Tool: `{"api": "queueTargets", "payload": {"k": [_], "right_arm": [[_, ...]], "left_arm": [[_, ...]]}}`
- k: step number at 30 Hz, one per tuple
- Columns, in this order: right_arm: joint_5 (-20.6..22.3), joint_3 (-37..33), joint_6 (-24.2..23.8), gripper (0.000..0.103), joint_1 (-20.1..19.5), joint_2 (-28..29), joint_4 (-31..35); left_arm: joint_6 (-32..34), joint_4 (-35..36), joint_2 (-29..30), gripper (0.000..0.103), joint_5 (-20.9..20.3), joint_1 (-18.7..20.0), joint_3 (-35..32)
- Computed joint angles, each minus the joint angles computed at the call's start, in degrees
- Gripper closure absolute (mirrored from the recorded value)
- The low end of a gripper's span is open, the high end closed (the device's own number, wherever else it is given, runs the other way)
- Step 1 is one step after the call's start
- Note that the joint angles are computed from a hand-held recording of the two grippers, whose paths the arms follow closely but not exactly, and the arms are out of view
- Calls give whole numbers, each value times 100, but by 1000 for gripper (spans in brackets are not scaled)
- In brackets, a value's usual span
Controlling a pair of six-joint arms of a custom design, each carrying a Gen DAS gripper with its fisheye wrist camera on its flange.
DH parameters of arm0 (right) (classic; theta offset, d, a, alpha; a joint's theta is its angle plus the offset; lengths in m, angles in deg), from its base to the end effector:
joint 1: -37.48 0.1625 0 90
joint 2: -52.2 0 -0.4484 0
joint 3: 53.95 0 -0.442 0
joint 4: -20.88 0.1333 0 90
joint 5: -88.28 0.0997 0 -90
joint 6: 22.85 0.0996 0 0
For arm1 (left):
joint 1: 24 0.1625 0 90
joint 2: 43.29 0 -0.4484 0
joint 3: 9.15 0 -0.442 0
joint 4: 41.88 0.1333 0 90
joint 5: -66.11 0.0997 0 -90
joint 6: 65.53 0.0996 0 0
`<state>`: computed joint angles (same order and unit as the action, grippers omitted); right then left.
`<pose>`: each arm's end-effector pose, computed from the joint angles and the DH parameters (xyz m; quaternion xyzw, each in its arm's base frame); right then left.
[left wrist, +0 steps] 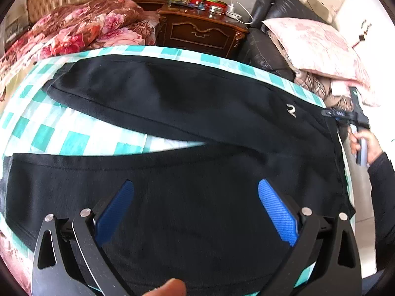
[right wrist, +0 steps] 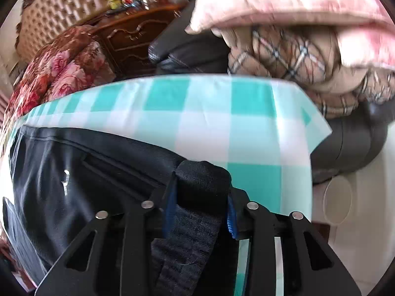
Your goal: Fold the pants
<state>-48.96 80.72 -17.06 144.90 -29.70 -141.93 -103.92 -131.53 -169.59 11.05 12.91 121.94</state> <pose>0.1914 -0.4089 0.2251 0.0221 -0.9047 0.2355 0.3544 -0.0992 -0.3125 0.3967 0.1353 0.9434 -0.1849 0.2399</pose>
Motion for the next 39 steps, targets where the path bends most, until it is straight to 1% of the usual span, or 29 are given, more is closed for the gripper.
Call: {"api": "queueTargets", "payload": {"k": [1,3,7,9,11,12,13,14,16,17,19,21,24,25,26,32,33,34,35,36,37,38,39], "right_arm": [[-80,-11,-16,71,124,-3,-17],[-217,-25,-25,71,445,-52,-70],[-414,-45,62,73,1373,-160,-75],[-458,-40,5,73,1708,-201,-47],[-469,-36,17,74,2180,-225,52],[-469,-37,21,74,2289,-228,83],[-458,-25,60,74,2519,-253,156],[-433,-10,65,74,2618,-273,173],[-295,99,4,75,2966,-333,18],[-188,171,-77,75,3102,-373,-138],[4,319,-224,76,3370,-440,-404],[41,423,-62,76,3576,-526,-294],[90,487,238,76,3838,-614,-71],[122,502,303,76,3917,-645,0],[141,509,336,76,3995,-672,68],[156,487,610,76,4416,-743,551],[164,479,646,76,4463,-754,647],[168,478,667,76,4492,-762,707],[175,480,702,76,4520,-773,783],[188,482,751,76,4544,-788,880],[183,474,781,76,4562,-779,938],[166,468,879,76,4626,-782,1045],[159,477,969,76,4660,-817,1164]], "left_arm": [[114,-163,71,3,-1,130,-14],[407,-606,296,6,-42,472,-96],[1027,-1433,809,8,-20,1115,-372],[1331,-1864,1133,8,-76,1487,-600],[1578,-2314,1529,8,-177,1911,-913],[1654,-2473,1707,10,-207,2091,-1061],[1730,-2647,1956,15,-268,2315,-1271],[1788,-2773,2198,20,-328,2508,-1484],[1875,-2971,2810,25,-585,2974,-2050],[1897,-3000,2971,26,-660,3094,-2203],[1847,-2966,3487,27,-928,3441,-2716],[1683,-2926,3916,31,-1177,3731,-3150],[1474,-2747,4387,39,-1417,3995,-3596],[1380,-2711,4514,43,-1519,4079,-3709],[1283,-2673,4588,45,-1539,4120,-3763],[842,-2565,4978,46,-1714,4267,-4107],[785,-2493,5045,46,-1670,4269,-4168],[715,-2392,5091,50,-1603,4266,-4202],[642,-2252,5129,62,-1551,4270,-4236],[599,-2088,5176,71,-1420,4268,-4279],[635,-2048,5161,83,-1375,4277,-4276],[672,-2069,5124,94,-1406,4302,-4256],[718,-2234,5002,98,-1638,4374,-4175]]}}
